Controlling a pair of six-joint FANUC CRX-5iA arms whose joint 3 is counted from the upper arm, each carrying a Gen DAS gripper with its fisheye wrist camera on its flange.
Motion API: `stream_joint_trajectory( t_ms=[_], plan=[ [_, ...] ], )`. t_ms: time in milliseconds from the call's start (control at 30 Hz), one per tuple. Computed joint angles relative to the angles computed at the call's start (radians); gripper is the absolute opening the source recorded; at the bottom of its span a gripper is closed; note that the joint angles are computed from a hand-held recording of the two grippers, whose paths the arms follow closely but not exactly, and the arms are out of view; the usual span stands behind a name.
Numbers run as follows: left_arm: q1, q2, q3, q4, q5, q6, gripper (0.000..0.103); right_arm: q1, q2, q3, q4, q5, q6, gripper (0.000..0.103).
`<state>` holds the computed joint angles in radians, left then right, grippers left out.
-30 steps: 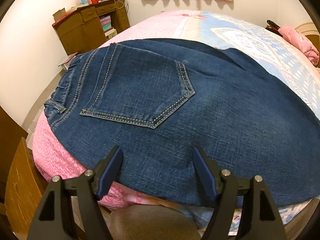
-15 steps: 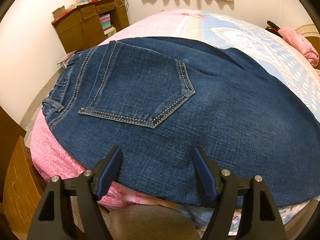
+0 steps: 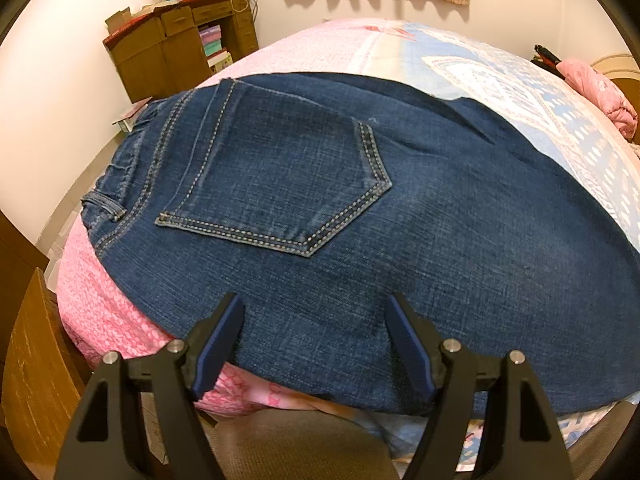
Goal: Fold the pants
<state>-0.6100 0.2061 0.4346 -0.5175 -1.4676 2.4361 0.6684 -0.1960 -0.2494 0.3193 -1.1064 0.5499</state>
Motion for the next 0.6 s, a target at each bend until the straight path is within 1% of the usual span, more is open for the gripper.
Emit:
stream_joint_trajectory(
  t_ms=[33, 67, 100, 133, 167, 200, 233, 267, 300, 333, 367, 400, 500, 567, 600],
  plan=[
    [0.001, -0.001, -0.002, 0.002, 0.003, 0.001, 0.076, -0.016, 0.017, 0.047, -0.066, -0.043, 0.081, 0.072],
    [0.004, -0.005, -0.007, 0.006, 0.008, 0.002, 0.076, -0.022, 0.021, 0.065, -0.098, -0.062, 0.12, 0.071],
    [0.007, -0.009, -0.013, 0.011, 0.014, 0.004, 0.076, -0.027, 0.023, 0.083, -0.134, -0.089, 0.167, 0.064],
    [0.009, -0.011, -0.015, 0.014, 0.018, 0.006, 0.076, -0.027, 0.019, 0.089, -0.154, -0.102, 0.185, 0.057],
    [0.012, -0.016, -0.022, 0.018, 0.026, 0.008, 0.076, -0.031, 0.005, 0.085, -0.171, -0.101, 0.189, 0.042],
    [0.016, -0.02, -0.028, 0.022, 0.032, 0.01, 0.076, -0.036, -0.021, 0.065, -0.188, -0.078, 0.173, 0.033],
    [0.019, -0.025, -0.035, 0.026, 0.037, 0.011, 0.076, -0.053, -0.061, 0.03, -0.222, -0.028, 0.147, 0.024],
    [0.022, -0.028, -0.039, 0.029, 0.042, 0.012, 0.076, -0.061, -0.093, -0.005, -0.238, 0.018, 0.117, 0.023],
    [0.024, -0.031, -0.043, 0.031, 0.046, 0.012, 0.076, -0.053, -0.13, -0.055, -0.222, 0.073, 0.056, 0.022],
    [0.026, -0.034, -0.047, 0.033, 0.049, 0.011, 0.076, -0.04, -0.147, -0.079, -0.198, 0.095, 0.01, 0.021],
    [0.028, -0.039, -0.053, 0.035, 0.055, 0.011, 0.076, -0.027, -0.159, -0.097, -0.177, 0.111, -0.036, 0.017],
    [0.03, -0.044, -0.059, 0.038, 0.061, 0.011, 0.076, -0.012, -0.164, -0.104, -0.156, 0.115, -0.078, 0.016],
    [0.043, -0.064, -0.087, 0.054, 0.089, 0.017, 0.076, 0.066, -0.158, -0.09, -0.038, 0.073, -0.183, 0.013],
    [0.049, -0.077, -0.104, 0.062, 0.105, 0.019, 0.076, 0.107, -0.159, -0.064, 0.021, 0.082, -0.226, 0.012],
    [0.052, -0.085, -0.114, 0.066, 0.115, 0.021, 0.076, 0.11, -0.15, -0.042, 0.027, 0.083, -0.221, 0.012]
  ],
)
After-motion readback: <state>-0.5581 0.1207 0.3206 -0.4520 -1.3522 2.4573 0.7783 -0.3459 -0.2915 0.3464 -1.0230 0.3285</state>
